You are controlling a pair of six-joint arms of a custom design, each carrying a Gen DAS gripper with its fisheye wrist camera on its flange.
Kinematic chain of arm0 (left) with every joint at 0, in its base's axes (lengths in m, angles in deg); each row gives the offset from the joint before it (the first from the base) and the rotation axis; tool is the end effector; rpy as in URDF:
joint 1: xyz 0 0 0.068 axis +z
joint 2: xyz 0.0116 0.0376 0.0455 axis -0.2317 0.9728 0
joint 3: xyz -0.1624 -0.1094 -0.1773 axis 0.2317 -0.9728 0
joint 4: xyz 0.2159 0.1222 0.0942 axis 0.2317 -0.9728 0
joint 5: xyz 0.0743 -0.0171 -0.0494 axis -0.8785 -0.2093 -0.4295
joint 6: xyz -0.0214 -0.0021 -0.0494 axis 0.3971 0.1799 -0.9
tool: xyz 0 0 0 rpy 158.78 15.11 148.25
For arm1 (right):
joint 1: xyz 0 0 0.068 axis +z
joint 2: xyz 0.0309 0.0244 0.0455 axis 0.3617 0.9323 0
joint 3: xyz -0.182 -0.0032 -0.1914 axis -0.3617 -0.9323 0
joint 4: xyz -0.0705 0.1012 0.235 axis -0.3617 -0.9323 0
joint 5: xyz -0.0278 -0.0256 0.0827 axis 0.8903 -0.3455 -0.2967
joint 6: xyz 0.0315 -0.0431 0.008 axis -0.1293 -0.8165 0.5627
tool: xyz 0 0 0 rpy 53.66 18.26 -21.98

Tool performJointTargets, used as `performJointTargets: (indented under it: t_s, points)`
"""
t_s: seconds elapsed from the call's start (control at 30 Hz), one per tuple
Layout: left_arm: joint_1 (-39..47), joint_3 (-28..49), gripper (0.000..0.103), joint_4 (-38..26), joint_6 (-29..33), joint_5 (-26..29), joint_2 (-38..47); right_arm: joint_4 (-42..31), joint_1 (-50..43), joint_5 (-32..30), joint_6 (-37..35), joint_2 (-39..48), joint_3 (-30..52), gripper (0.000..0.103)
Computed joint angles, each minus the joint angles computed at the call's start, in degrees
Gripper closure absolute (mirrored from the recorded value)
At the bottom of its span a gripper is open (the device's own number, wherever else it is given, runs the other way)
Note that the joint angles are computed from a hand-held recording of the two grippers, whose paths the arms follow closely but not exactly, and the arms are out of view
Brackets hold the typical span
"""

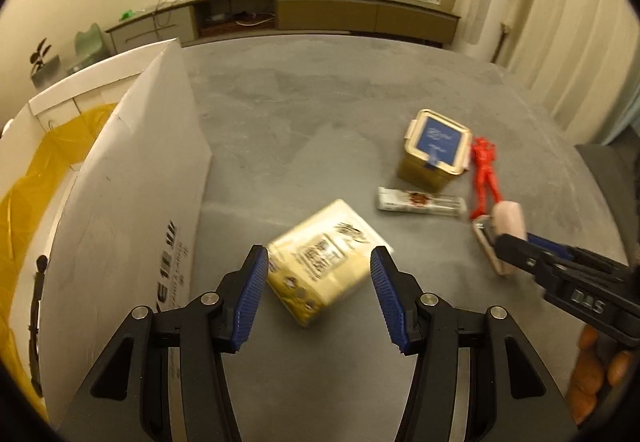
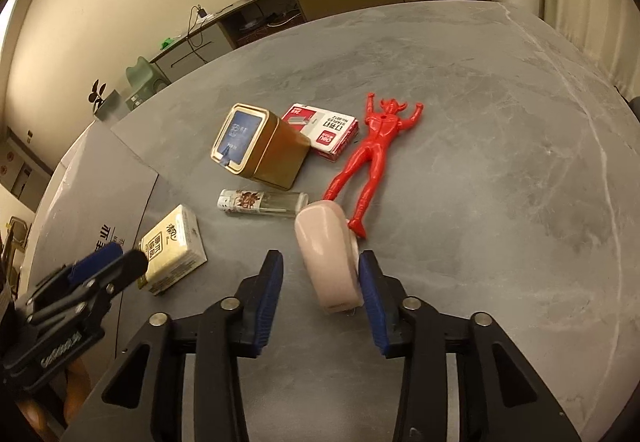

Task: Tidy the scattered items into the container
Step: 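Grasp the gold tissue pack with the left gripper while the right lifts the stapler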

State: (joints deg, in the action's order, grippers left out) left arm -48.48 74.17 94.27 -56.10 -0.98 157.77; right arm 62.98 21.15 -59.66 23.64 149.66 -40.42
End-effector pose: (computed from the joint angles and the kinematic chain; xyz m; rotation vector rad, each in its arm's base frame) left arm 0.2535 -0.1736 0.0323 0.4478 2.4781 -0.2171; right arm 0.1921 0.0034 0.0255 0.4534 2.4953 0.2831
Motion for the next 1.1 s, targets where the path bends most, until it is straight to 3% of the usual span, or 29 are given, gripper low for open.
performJointTargets:
  t_s: [0.1, 0.13, 0.17, 0.27, 0.5, 0.63, 0.73, 0.83, 0.93, 1.1]
  points:
    - [0.7, 1.6, 0.046, 2.4, -0.2, 0.5, 4.8, 0.5, -0.2, -0.6, -0.1, 1.6, 0.5, 0.061]
    - [1.0, 1.7, 0.045, 3.4, 0.4, 3.6, 5.8, 0.5, -0.5, -1.0, -0.3, 1.9, 0.7, 0.061]
    - [1.1, 1.6, 0.045, 2.7, 1.2, 7.0, 5.3, 0.3, -0.9, -1.4, -0.5, 2.0, 0.8, 0.061]
    - [-1.1, -0.5, 0.045, 3.0, 2.3, 8.1, 2.8, 0.2, -1.3, -1.4, -0.6, 2.1, 0.8, 0.061]
    - [-4.3, 3.5, 0.044, 2.3, 2.4, 4.8, 6.3, 1.5, -1.7, -1.3, -0.4, 3.6, 1.0, 0.058]
    - [-9.5, 3.9, 0.042, 2.7, 2.7, -5.4, 7.1, 3.3, -1.8, -1.3, -0.4, 5.0, 1.0, 0.057]
    - [-9.6, 5.3, 0.041, 1.6, 2.6, -4.9, 7.6, 5.1, -1.9, -1.1, -0.3, 6.9, 1.4, 0.057]
    - [-8.0, 3.7, 0.041, 1.1, 1.6, -1.1, 4.4, 5.4, -1.7, -1.5, -0.1, 7.2, 1.5, 0.057]
    - [-7.6, 2.2, 0.041, 3.2, 3.2, -2.6, 3.0, 5.2, -1.5, -1.3, 0.0, 6.0, 1.0, 0.057]
    - [-7.4, 5.5, 0.041, 1.3, 6.7, 1.0, 7.3, 5.4, -1.2, -1.1, 0.3, 7.4, 1.7, 0.053]
